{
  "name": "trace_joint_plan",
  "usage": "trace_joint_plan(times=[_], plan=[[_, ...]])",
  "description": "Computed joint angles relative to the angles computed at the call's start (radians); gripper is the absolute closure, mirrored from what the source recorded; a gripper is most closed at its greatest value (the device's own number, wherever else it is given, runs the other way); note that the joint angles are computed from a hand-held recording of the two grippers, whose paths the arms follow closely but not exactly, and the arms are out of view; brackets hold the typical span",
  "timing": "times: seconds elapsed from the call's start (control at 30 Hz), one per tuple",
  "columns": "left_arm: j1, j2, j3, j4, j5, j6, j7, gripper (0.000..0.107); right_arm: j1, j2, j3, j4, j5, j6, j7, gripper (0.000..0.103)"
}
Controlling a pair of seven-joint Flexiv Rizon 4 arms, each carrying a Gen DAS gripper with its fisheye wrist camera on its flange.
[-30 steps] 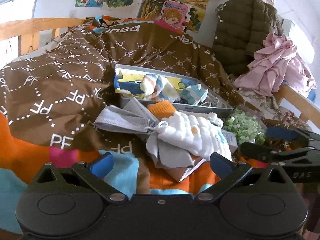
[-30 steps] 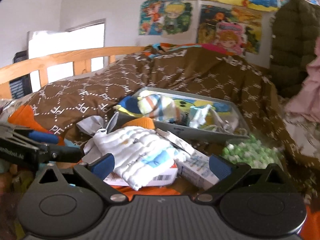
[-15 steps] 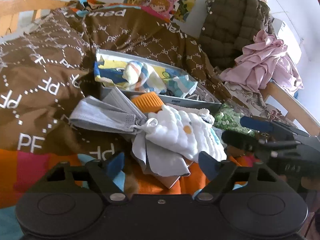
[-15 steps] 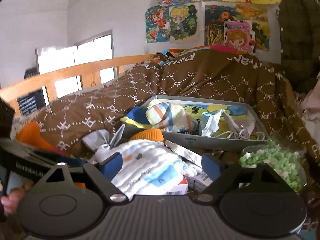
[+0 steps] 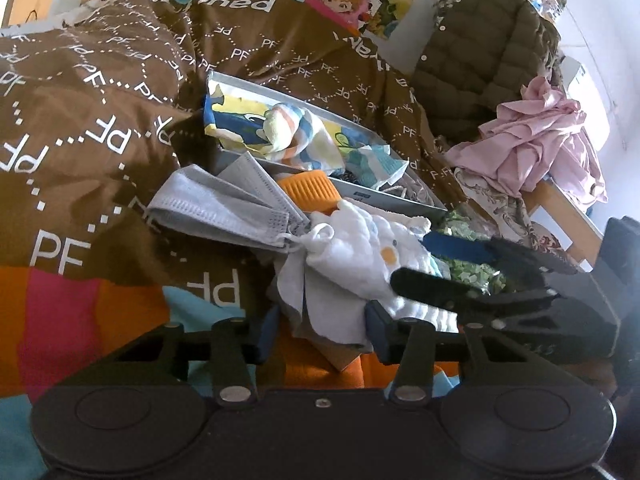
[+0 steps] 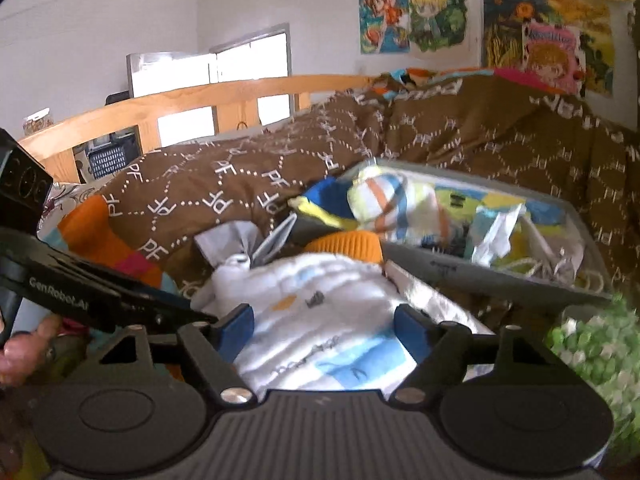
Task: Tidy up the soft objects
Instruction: 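Grasp the white baby cloth with the right tool while the left tool grasps a white cloth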
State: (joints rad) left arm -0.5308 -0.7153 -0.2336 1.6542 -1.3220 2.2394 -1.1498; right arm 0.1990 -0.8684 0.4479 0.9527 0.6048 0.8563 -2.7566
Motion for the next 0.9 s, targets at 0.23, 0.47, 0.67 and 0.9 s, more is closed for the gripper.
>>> trace_joint_plan(times=[0.23,0.47,0.67,0.9], plan=[[0.006,0.011,0.026,0.032,0.09,-0.041,-0.109,0.079,0.009,0.008,-0.017,0.013,-0.024,-0.01,0.02,0.024],[-0.039,-0.009,0.043,-0.034,-0.029,-0.018,0.033,0.098,0.009,0.015,-0.022,0.015,-0.041,-0.038,0.047,0.036],[-0.02,-0.032,-0.036,-0.098,-0.119,0.081,0.169,0.102,0.011,0.03,-0.026,0.037,-0.045,-0.039,0.06,0.052],[0.009,-0.096,-0.168,-0.246,-0.24,0.242,0.431,0.102,0.029,0.057,-0.047,0.083,-0.069,-0.003,0.157,0.068]])
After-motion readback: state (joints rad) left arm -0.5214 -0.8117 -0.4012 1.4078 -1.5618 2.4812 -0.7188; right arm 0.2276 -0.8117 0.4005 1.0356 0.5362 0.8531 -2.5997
